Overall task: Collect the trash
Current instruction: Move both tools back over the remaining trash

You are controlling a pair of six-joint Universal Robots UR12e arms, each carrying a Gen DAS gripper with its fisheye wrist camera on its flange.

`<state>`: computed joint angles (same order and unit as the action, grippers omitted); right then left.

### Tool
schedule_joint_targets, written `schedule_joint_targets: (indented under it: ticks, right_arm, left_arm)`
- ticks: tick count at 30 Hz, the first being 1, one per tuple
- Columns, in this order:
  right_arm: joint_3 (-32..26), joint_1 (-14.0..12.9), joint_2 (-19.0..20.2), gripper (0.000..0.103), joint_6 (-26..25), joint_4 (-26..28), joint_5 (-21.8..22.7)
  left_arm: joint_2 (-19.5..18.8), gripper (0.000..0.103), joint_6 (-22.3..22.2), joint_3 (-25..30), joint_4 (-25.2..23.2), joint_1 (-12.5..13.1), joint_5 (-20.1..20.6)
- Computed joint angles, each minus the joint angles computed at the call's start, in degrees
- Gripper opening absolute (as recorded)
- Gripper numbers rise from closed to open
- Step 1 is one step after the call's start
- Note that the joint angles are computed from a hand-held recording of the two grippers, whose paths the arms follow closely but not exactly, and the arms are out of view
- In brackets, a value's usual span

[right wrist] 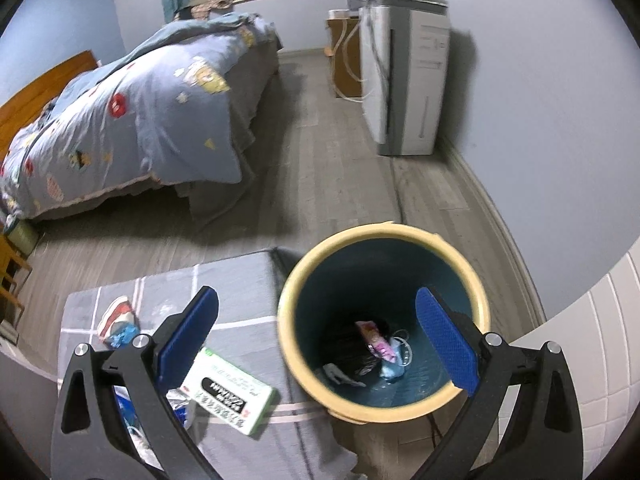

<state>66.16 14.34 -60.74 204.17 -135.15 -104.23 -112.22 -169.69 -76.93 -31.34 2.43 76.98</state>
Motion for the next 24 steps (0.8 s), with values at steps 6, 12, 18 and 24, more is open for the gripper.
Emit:
schedule_joint_targets:
  ticks: [6, 12, 18, 24]
  right_arm:
    - [-4.2, 1.4, 2.9, 0.097, -1.8, 3.5, 2.1]
    - [-9.4, 2.6, 6.4, 0.097, -0.9, 6.5, 5.5]
    - [-14.3, 3.9, 9.8, 0.097, -2.6, 10.2, 6.1]
    - [-20.1, 4.7, 13.9, 0.097, -5.8, 14.4, 5.2]
  left_arm:
    - [0.2, 0.096, -2.2, -0.4, -1.3, 1.7, 0.0]
    - [0.2, 0.096, -0.8, -1.3, -1.7, 2.3, 1.8]
    - [-0.9, 0.096, -1.2, -0.3, -4.2, 3.0, 2.1]
    - [-3.4, 0.096, -2.5, 2.5, -7.3, 3.0, 3.1]
